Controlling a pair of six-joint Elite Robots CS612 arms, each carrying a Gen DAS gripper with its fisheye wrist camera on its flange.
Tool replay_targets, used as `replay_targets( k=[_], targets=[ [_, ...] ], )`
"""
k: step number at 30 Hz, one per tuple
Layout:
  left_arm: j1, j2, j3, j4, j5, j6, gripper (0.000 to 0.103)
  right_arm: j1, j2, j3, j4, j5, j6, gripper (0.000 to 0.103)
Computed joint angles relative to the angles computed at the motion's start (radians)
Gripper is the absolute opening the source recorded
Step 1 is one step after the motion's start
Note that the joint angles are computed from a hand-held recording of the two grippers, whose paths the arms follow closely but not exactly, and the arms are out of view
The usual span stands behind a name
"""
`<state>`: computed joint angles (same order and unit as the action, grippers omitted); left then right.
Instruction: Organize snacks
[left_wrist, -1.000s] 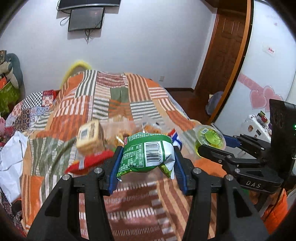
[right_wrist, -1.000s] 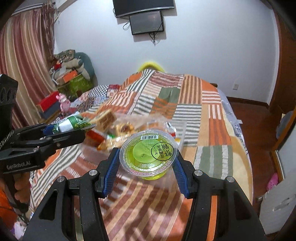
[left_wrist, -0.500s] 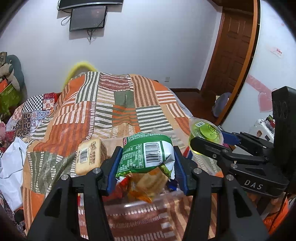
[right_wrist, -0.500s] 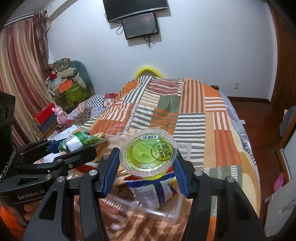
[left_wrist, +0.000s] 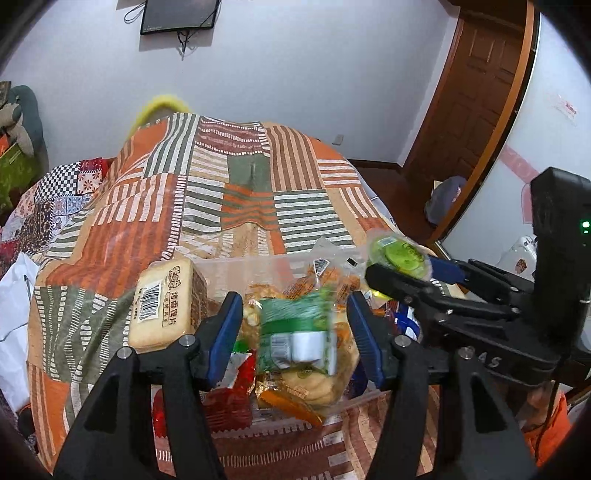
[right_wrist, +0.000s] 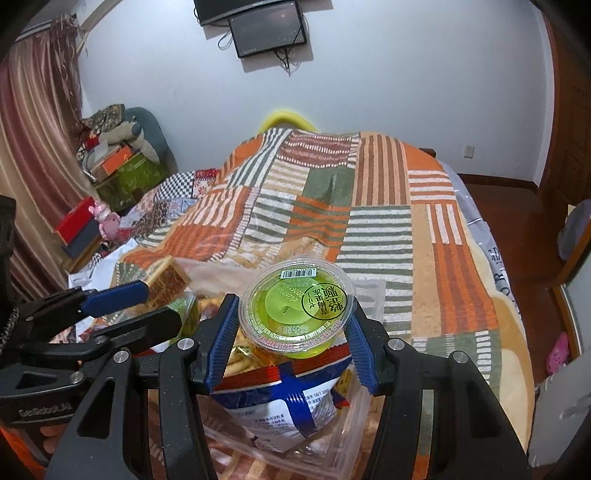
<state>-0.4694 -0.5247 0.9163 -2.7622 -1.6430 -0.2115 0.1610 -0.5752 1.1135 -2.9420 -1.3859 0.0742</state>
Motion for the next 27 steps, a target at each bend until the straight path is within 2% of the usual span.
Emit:
replay_targets(
  k=[5, 7, 12, 15, 19, 27],
  targets=[
    [-0.003, -0.012, 0.022, -0.023, 0.015, 0.017, 0.066, -0.001, -0.001, -0.001, 0.025, 0.017, -0.004, 0.055],
    [-0.003, -0.021, 0.036, -0.035, 0.019, 0.017, 0.066, -0.002, -0.008, 0.009, 0.011, 0.017, -0.001, 0.06],
    [-0.004, -0.055, 0.088, -0.091, 0.026, 0.011, 0.066, -0.004, -0.037, 0.055, -0.049, 0.021, 0.004, 0.06],
    [-0.008, -0.087, 0.137, -0.145, 0.042, 0.014, 0.066, -0.006, -0.065, 0.097, -0.092, 0.029, 0.005, 0.061],
    [-0.018, -0.142, 0.225, -0.245, 0.079, 0.029, 0.067, -0.003, -0.105, 0.158, -0.161, 0.023, -0.009, 0.068],
    [-0.041, -0.249, 0.396, -0.462, 0.149, 0.049, 0.076, 0.005, -0.184, 0.285, -0.339, 0.01, -0.01, 0.068]
  ],
)
